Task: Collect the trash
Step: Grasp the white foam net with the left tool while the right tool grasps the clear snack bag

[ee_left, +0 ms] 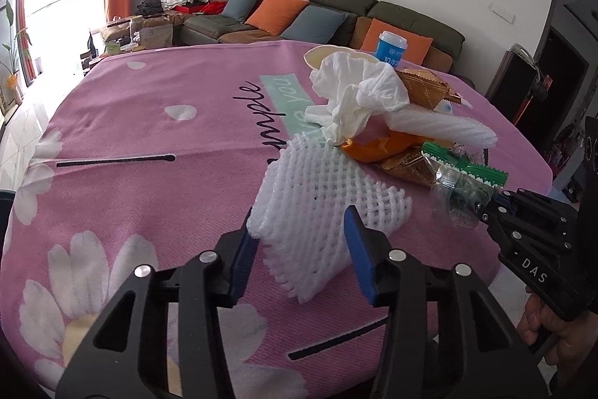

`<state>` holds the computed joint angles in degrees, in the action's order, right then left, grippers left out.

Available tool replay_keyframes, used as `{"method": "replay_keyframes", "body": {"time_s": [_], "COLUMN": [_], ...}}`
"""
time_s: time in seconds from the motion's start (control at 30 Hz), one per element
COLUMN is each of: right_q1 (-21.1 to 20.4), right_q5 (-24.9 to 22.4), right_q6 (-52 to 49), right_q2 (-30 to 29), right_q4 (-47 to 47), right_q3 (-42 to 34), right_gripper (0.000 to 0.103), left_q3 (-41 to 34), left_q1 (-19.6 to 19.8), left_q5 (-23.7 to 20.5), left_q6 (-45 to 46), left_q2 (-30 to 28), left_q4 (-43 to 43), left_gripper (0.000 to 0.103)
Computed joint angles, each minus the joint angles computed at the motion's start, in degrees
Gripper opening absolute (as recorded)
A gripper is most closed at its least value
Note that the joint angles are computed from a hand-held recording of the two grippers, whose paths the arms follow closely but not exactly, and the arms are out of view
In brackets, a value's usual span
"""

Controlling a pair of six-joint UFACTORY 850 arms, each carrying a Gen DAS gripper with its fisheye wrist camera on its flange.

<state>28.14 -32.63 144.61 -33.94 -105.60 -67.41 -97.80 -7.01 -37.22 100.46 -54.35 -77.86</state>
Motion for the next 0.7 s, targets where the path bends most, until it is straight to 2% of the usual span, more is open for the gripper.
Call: {"method": "replay_keyframes", "body": {"time_s": [0.07, 0.13, 0.17, 0.33, 0.7], "right_q1": [0.08, 0.12, 0.19, 0.59, 1.79], "right_q5": [-0.18, -0.33, -0.51, -1.14, -1.52], "right_q6": [0.15, 0.26, 0.3, 0.21, -0.93], "right_q2": [0.0, 0.03, 0.07, 0.14, 0.23], "right_q4": [-0.02, -0.1, -0.11, -0.16, -1.53], "right_q3": [0.01, 0.04, 0.13, 0.01, -1.81], "right_gripper": [0.005, 0.005, 0.005, 0.005, 0.005], "left_q3": [0.23, 0.68, 1.05, 2.28, 8.48], "left_q1": [0.14, 0.26, 0.36, 1.11, 4.45], "left_q5": [-0.09, -0.09, -0.05, -1.52, -2.54], "left_q6": [0.38, 1.45, 2.11, 4.63, 16.93], "left_q2": [0.15, 0.42, 0.64, 1.48, 6.25], "left_q4": [-0.12, -0.89, -1.49, -4.2, -17.97], "left_gripper": [0.032, 0.017, 0.014, 0.013, 0.013]}}
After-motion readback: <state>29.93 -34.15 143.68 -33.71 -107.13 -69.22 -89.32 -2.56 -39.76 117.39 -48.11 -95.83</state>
